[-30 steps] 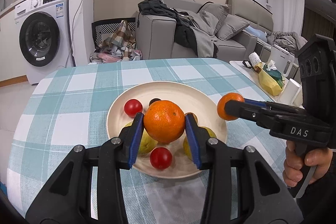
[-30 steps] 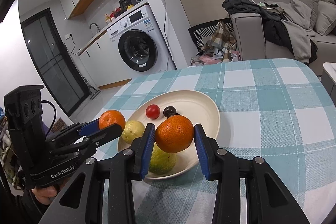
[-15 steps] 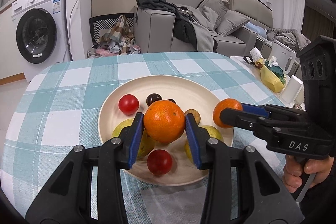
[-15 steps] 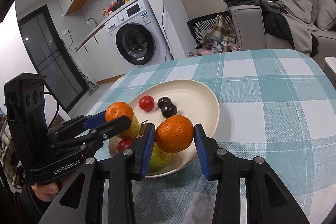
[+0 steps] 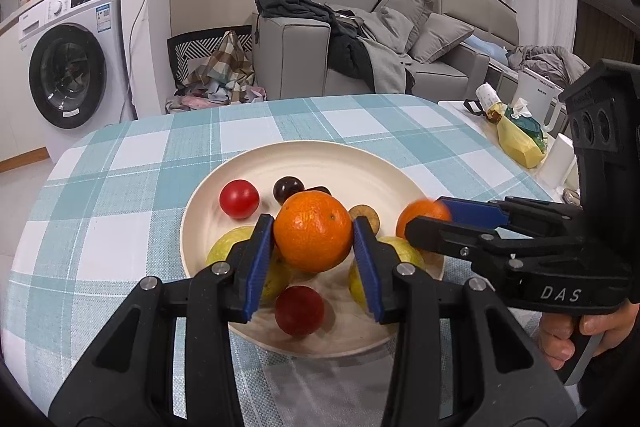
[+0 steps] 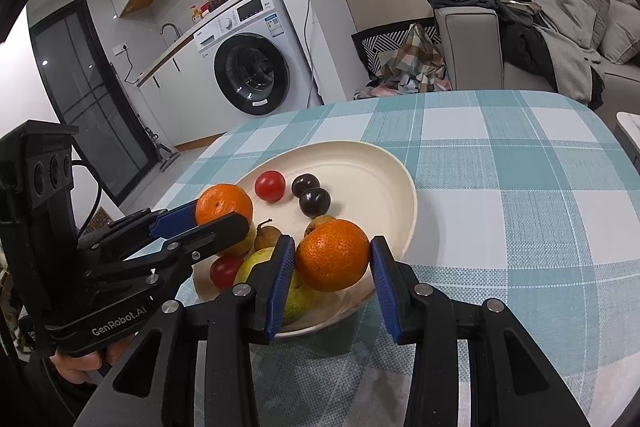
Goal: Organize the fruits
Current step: 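Open both tools to drop the oranges onto the plate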
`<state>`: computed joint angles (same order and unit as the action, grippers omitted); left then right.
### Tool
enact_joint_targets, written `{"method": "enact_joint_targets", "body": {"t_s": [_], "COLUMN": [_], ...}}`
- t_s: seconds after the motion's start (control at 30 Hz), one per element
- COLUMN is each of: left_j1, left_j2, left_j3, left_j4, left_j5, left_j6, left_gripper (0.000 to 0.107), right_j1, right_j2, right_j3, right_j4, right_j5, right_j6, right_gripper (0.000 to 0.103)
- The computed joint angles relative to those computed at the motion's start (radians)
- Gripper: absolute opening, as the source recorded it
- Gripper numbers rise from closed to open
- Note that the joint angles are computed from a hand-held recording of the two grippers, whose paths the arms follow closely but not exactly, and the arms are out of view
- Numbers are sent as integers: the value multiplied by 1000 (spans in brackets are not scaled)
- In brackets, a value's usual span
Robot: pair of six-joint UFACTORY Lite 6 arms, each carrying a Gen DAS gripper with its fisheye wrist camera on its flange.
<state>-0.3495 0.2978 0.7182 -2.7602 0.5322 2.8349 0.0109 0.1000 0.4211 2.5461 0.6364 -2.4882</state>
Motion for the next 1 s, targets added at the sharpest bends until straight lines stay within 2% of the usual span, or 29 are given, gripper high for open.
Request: {"method": "enact_joint_targets", "body": {"t_s": [0.03,0.2,0.23,0.37,0.53,0.6,0.67,0.7,0.77,0.83,0.93,1.0], "left_j1": [-1,1,0,5,2,4,10,17,25,35,49,73], "left_j2": [4,-6,-8,-5,-36,-58,-89,-112,-151,-200,-276,-324], "left_j3": [0,-10,-12,-16,-40,-60,-93,-119,-156,-200,-269,-323], "left_j4": [-6,10,11,17,15,10,5,4,-9,-25,-71,-60], "left_j5": [3,4,4,23,15,12,21,33,38,43,46,72], "left_j6": [8,-14,-14,-14,-2,4,12,18,34,52,92,89], "left_gripper": [37,37,37,37,38,47,65,69,85,88,102,102], "right_j1": [1,30,27,19,11,14,11,8,3,3,20,37], "right_j2": [0,-59,-66,-73,-88,-92,-106,-111,-128,-153,-195,-228], "right_j3": [-2,-46,-53,-63,-79,-83,-96,-103,-118,-137,-170,-194], "right_j4": [6,132,140,146,151,163,166,165,154,153,178,204], "right_j5": [0,-11,-10,-14,-2,-2,4,7,13,17,24,24], "right_j6": [-6,-128,-137,-147,-153,-162,-165,-166,-159,-159,-185,-209], "right_gripper": [51,56,59,63,78,83,88,92,99,103,103,103]}}
